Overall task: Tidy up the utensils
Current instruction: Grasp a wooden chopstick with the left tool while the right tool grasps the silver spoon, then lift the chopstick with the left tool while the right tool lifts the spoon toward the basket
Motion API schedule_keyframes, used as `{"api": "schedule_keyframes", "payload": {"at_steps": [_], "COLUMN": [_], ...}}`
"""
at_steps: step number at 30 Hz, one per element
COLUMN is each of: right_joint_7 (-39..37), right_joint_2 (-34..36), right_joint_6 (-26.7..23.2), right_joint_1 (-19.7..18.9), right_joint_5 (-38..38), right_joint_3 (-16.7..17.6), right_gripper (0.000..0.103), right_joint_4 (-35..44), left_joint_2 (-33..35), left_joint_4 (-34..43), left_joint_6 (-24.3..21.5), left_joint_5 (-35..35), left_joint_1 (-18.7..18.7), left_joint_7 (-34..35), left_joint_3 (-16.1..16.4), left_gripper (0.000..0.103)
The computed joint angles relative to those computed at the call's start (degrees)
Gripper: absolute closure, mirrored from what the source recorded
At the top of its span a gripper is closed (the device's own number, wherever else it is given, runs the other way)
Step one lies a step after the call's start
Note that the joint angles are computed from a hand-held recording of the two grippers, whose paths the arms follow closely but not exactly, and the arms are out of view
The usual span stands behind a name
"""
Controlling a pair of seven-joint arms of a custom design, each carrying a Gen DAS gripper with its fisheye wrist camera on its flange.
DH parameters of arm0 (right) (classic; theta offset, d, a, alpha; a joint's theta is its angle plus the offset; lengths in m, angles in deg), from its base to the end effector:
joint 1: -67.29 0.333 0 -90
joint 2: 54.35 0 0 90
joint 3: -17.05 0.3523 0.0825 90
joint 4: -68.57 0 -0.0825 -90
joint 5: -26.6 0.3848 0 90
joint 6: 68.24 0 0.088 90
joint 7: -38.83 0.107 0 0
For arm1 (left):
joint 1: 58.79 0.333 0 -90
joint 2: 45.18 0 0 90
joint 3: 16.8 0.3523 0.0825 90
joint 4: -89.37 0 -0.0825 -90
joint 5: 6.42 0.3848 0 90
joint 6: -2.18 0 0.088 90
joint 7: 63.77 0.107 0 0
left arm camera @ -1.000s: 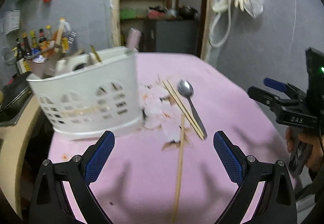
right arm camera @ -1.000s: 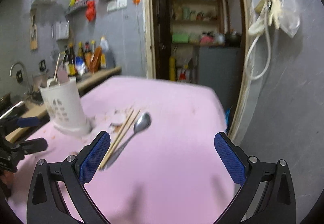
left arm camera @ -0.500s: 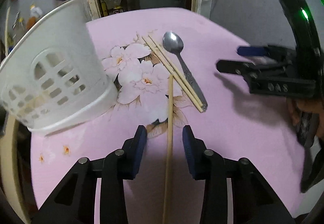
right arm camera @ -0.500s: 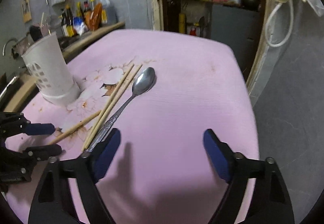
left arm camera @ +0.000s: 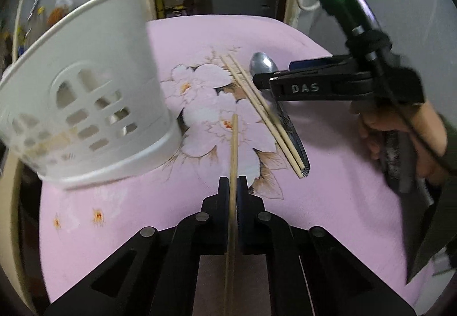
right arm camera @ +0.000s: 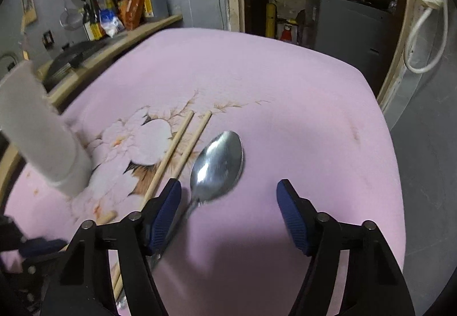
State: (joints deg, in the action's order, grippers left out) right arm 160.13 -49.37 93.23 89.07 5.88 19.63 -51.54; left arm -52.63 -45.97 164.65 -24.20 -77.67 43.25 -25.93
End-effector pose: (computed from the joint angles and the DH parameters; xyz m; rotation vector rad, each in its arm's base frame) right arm 0.5465 0.2659 0.4867 -1.9671 1.6357 -0.5188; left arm 0.4675 -0.2335 0.4811 -1.3862 2.4012 -0.8056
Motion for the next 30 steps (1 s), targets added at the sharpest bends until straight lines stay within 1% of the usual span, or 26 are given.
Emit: {"api": "schedule_keyframes", "payload": {"at_steps": [2, 6, 8, 10, 11, 14, 18, 22, 23, 24, 26, 28, 30], "right_joint_7": [1.08, 2.75, 2.12, 0.71, -0.17, -0.8, -3.23, -4.95, -5.86, -9.25, -10.94, -12.41, -16.38], "right_joint_2": [1.2, 2.41, 2.42, 2.47, 2.16, 1.43, -0.79, -5.39, -6.15, -7.76, -9.65, -11.47, -12.47], "right_joint_6": [-1.83, -4.12, -3.97, -3.39, -3.04, -2.49, -0.85, 1.24, 1.24, 1.98, 2.79, 3.28, 4.3], "right_joint_1": [0.51, 1.49, 1.57, 1.57, 1.53, 1.61, 1.11, 0.73, 0.61, 0.82, 0.56, 0.44, 1.34], "right_joint_5": [-1.66, -3.95, -4.03, -3.21, -2.68, -2.36, -0.1, 0.75, 1.96, 5.98, 7.62, 9.59, 15.42], "right_joint_3": [-0.26, -0.87, -0.79, -0.52, -0.38, -0.3, 0.67, 2.27, 2.95, 3.54, 4.85, 5.96, 5.95], "right_gripper": [0.036, 0.037, 0.044, 0.062, 0.066, 0.067, 0.068, 0.068, 0.068, 0.068, 0.068, 0.068, 0.068], "right_joint_4": [1.87, 3.92, 3.86, 3.8, 3.39, 2.26, -0.86, -6.42, -7.23, -9.36, -11.85, -13.82, -15.09], "left_joint_2": [-0.34, -0.68, -0.99, -1.79, -2.06, -2.7, -2.8, -5.3, -5.86, -6.48, -7.16, -7.34, -7.29], "left_joint_4": [-0.42, -0.17, -0.24, -0.83, -1.02, -1.28, -0.74, -3.0, -3.41, -3.86, -4.39, -4.22, -3.77], "left_joint_6": [0.34, -0.73, -0.85, -0.65, -0.67, -1.28, -1.95, -2.08, -2.2, -2.35, -2.7, -3.84, -5.5], "left_joint_5": [-2.53, -10.87, -13.92, -15.52, -17.27, -21.68, -24.84, -27.57, -28.2, -28.28, -27.64, -25.15, -23.07], "left_joint_1": [-0.34, -1.4, -1.39, -1.38, -1.67, -2.38, -1.99, -2.18, -2.4, -2.49, -2.62, -2.27, -2.12], "left_joint_7": [-0.1, 1.15, 0.7, -0.25, -0.23, -0.1, 0.37, 0.94, 1.27, 1.3, 1.27, 0.5, 0.88], "left_joint_3": [0.45, 2.01, 2.09, 1.92, 2.22, 2.78, 3.12, 3.49, 3.85, 4.03, 4.23, 4.19, 4.43], "left_gripper": [0.1, 0.1, 0.1, 0.1, 0.1, 0.1, 0.1, 0.1, 0.1, 0.1, 0.1, 0.1, 0.1]}}
